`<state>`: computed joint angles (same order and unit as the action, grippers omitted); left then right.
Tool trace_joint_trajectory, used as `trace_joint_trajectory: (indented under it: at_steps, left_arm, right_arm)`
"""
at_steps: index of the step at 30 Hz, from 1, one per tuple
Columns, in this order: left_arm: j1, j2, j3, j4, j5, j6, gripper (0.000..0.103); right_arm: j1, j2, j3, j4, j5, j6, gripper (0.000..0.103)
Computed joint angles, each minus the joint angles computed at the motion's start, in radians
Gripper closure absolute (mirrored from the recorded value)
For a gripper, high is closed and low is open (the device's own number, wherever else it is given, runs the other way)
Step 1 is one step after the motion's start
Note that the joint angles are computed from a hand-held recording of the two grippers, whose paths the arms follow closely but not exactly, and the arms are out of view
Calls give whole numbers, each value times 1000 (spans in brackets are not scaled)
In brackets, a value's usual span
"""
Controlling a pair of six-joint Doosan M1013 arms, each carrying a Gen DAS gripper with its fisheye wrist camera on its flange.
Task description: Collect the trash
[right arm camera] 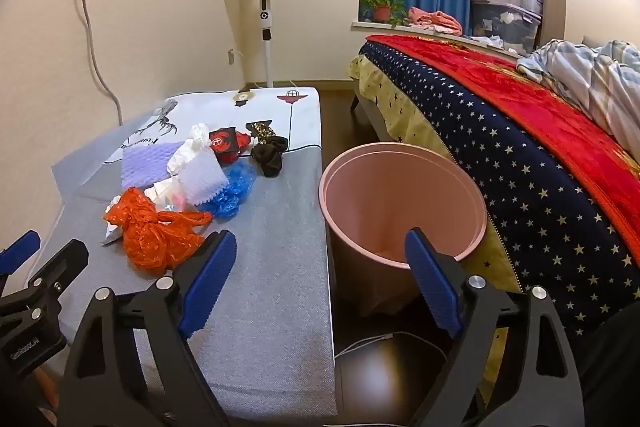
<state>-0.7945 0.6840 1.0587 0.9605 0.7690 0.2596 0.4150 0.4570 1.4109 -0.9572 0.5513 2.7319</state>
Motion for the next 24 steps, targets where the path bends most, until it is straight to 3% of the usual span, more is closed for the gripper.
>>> trace_joint_trajectory:
  at_steps: [24]
  left_arm:
    - [-1, 0, 4, 19, -7, -20, 8]
  right_arm:
    - [0, 3, -5, 14, 2, -9, 19]
